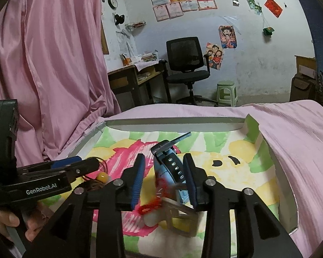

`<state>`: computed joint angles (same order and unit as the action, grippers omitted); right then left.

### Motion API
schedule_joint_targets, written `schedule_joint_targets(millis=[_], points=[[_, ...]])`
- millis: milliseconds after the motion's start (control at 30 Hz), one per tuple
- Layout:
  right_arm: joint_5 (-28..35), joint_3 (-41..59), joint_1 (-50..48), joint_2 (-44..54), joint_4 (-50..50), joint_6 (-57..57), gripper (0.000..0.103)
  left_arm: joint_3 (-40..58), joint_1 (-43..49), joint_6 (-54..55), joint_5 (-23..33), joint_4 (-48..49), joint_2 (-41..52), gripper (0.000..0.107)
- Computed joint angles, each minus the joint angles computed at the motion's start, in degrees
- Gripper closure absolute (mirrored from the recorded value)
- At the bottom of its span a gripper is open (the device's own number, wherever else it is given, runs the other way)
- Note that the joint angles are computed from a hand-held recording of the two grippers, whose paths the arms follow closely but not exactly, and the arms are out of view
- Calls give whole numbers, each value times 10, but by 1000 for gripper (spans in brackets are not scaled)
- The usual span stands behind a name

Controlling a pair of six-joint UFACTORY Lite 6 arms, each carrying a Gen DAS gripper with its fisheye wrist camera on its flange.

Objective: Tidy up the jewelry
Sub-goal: 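Open the left tool to drop the keyring while the right tool releases the bracelet, then withdraw both tools from the tray toward the silver rings on the bed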

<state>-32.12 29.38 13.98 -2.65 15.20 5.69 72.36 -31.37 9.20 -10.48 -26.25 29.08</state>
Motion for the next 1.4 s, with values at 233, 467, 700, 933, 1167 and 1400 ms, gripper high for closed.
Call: schedule_joint_targets(millis=[233, 467, 700, 933, 1167, 1400], points=[[-17, -52, 22, -78, 54, -38, 48, -103, -14, -26, -81, 11, -84, 26], [-33, -103, 76, -172, 164, -121, 26, -206, -42, 9, -153, -44, -175, 13], [-52, -152, 152, -268, 281, -210, 10, -326, -69, 40, -221, -104, -284, 7], [-86, -189, 247, -337, 405, -299, 4, -420, -95, 104, -255, -179, -385, 6], [-150, -211, 363, -376, 526, -372, 4, -504, -124, 165, -273, -243, -483, 5], [-207, -225, 462, -393, 603, -413, 4, -569, -138, 194, -274, -283, -552, 5]])
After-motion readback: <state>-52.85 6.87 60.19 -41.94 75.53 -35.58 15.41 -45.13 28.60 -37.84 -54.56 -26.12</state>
